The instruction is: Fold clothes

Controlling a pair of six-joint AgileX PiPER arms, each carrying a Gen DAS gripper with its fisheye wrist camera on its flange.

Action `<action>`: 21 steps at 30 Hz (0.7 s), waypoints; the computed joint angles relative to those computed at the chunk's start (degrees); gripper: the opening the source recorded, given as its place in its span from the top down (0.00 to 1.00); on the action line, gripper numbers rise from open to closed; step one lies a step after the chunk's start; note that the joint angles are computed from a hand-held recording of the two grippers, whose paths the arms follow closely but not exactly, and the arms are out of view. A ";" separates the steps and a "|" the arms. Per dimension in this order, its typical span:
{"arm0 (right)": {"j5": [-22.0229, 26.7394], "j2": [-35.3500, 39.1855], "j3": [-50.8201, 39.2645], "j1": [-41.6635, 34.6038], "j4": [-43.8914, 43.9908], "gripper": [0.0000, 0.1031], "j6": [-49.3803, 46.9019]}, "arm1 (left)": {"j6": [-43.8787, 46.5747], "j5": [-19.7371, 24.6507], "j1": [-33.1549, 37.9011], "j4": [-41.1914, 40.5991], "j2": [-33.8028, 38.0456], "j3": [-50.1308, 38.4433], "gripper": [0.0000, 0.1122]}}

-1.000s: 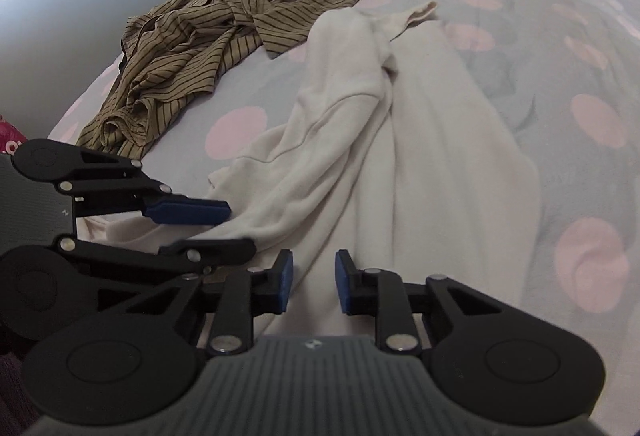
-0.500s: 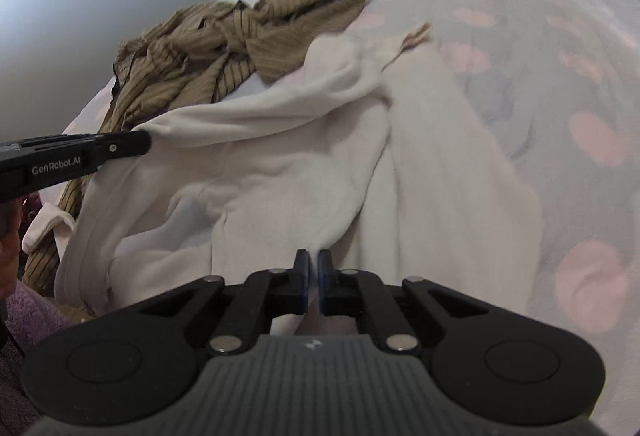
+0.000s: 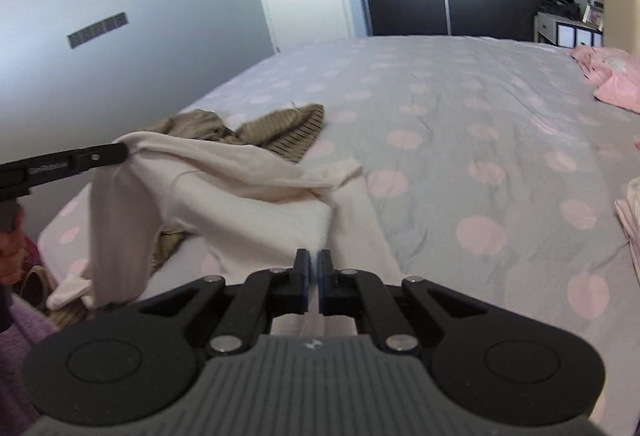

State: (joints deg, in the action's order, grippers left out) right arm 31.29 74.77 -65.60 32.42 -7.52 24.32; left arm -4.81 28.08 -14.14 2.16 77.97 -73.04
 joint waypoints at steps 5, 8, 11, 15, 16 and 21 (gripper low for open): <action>7.50 -7.19 0.90 3.08 -3.45 0.96 0.23 | 12.91 12.03 1.61 -14.39 -2.53 -2.49 0.94; 12.20 -9.81 3.23 3.47 -4.91 0.96 1.12 | 14.30 17.26 -0.84 -14.20 -4.95 0.15 0.94; 14.25 -11.05 6.49 1.57 1.12 0.96 -4.47 | 10.53 20.54 -5.28 -8.10 -5.94 3.64 0.94; 14.46 -10.57 10.00 1.89 6.49 0.95 -9.27 | 3.87 22.83 -8.37 0.44 -5.72 8.58 0.94; 14.23 -10.02 10.45 2.15 7.70 0.95 -10.43 | 3.06 23.33 -8.03 1.09 -5.71 9.24 0.94; 15.11 -6.71 9.10 3.88 8.53 0.89 -13.77 | 1.04 26.14 -8.69 4.04 -5.86 10.86 0.92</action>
